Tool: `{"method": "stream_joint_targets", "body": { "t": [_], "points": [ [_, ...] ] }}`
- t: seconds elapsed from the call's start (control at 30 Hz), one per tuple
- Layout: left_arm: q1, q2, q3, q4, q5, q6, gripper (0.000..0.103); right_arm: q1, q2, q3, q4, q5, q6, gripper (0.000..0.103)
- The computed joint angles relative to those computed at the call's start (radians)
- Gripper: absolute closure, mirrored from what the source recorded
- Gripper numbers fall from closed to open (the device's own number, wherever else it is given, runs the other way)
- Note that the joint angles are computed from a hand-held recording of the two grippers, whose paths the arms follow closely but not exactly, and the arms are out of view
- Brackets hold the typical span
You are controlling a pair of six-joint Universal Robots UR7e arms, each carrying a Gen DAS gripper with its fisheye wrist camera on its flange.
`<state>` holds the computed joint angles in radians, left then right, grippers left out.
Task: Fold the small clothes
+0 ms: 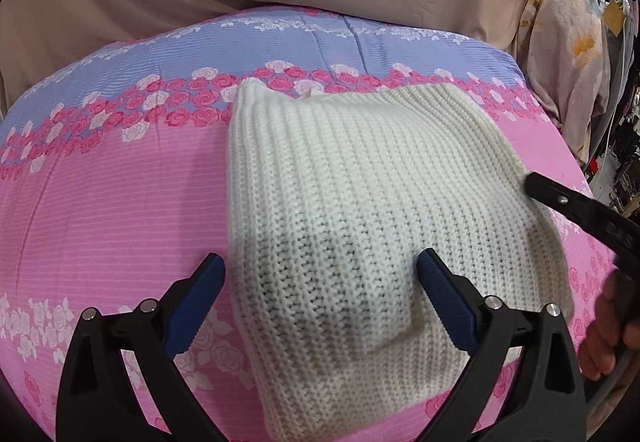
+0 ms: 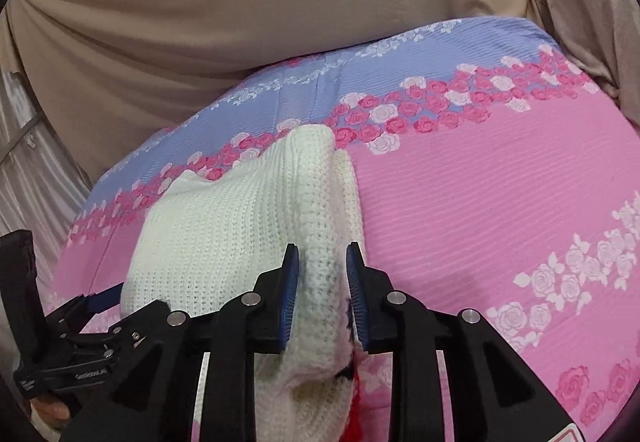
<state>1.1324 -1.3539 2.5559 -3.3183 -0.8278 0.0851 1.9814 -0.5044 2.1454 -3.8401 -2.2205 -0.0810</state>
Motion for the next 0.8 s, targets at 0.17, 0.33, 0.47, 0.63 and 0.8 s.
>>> {"method": "stream_joint_targets", "body": {
  "t": [0.17,0.33,0.47,0.63,0.8],
  "points": [
    [0.006,0.01,-0.004,-0.001,-0.001,-0.004,0.008,0.04,0.005,0.068,-0.041,0.071,-0.049,0.097],
    [0.008,0.021,-0.006,-0.008,0.001,0.003,0.006,0.011,0.076,0.027,0.055,-0.048,-0.03,0.103],
    [0.007,0.028,-0.004,-0.016,0.011,0.001,0.006,-0.011,0.028,0.073,0.031,0.048,0.024,0.103],
    [0.0,-0.006,0.001,0.035,-0.002,-0.032,0.007,-0.024,-0.001,0.098,-0.019,0.115,0.043,0.084],
    [0.01,-0.093,0.018,0.103,-0.072,-0.057,0.007,-0.051,-0.004,0.11,-0.08,0.196,0.083,0.079]
  ]
}}
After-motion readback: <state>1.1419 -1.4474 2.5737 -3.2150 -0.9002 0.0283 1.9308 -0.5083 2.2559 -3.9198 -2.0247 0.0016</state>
